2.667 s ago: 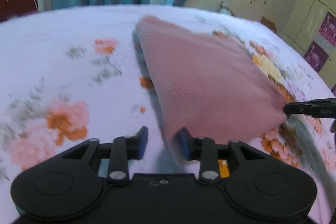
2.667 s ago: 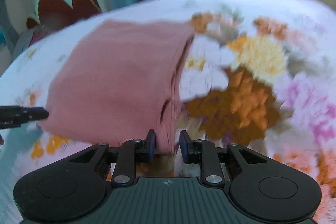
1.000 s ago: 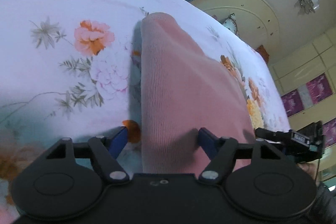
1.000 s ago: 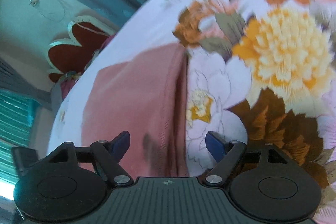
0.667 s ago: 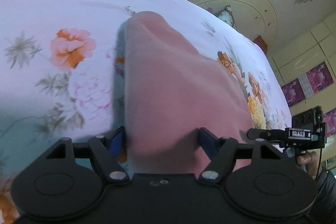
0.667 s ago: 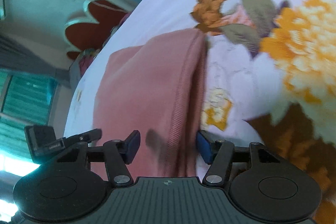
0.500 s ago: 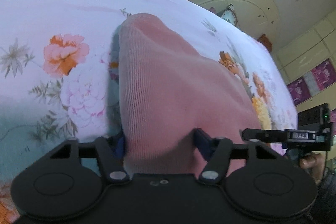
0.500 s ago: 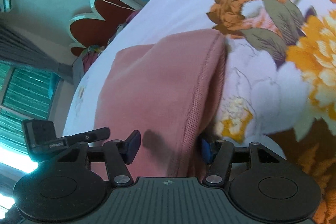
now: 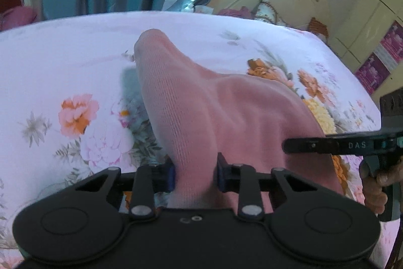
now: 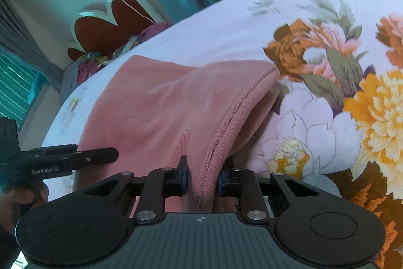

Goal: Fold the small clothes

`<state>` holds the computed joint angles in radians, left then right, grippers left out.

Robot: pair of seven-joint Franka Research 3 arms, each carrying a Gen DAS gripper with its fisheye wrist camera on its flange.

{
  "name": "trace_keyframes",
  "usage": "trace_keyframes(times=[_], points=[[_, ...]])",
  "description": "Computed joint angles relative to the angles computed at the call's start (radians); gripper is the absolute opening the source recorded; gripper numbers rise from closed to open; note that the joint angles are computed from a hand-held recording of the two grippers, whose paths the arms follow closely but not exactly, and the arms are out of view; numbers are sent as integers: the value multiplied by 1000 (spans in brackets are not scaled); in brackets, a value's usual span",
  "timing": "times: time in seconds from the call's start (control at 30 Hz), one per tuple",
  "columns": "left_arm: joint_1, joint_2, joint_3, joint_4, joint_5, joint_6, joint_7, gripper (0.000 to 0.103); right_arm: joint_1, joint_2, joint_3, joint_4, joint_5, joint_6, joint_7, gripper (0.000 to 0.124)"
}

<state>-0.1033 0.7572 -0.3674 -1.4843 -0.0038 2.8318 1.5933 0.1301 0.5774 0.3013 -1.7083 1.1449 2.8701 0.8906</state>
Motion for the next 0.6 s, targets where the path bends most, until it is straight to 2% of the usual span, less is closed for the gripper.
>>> trace_keyframes(times=[0.1,0.23,0.43,0.6], points=[[44,-34,-44,-54,-14,22,52,28,23,-31,-1,-25,-8,40,12,20],[140,-73,-133,-134,-64,53,162,28,79,-61,-16,-44,-64,99,95,20],[329,-149,-272,-267,-186,73,353,28,193,-74,-65,-44,-251,149,328,20],[470,-221,-343,-360,-302,57,509,28,299,-27,-109,29,-411,167,511,20]])
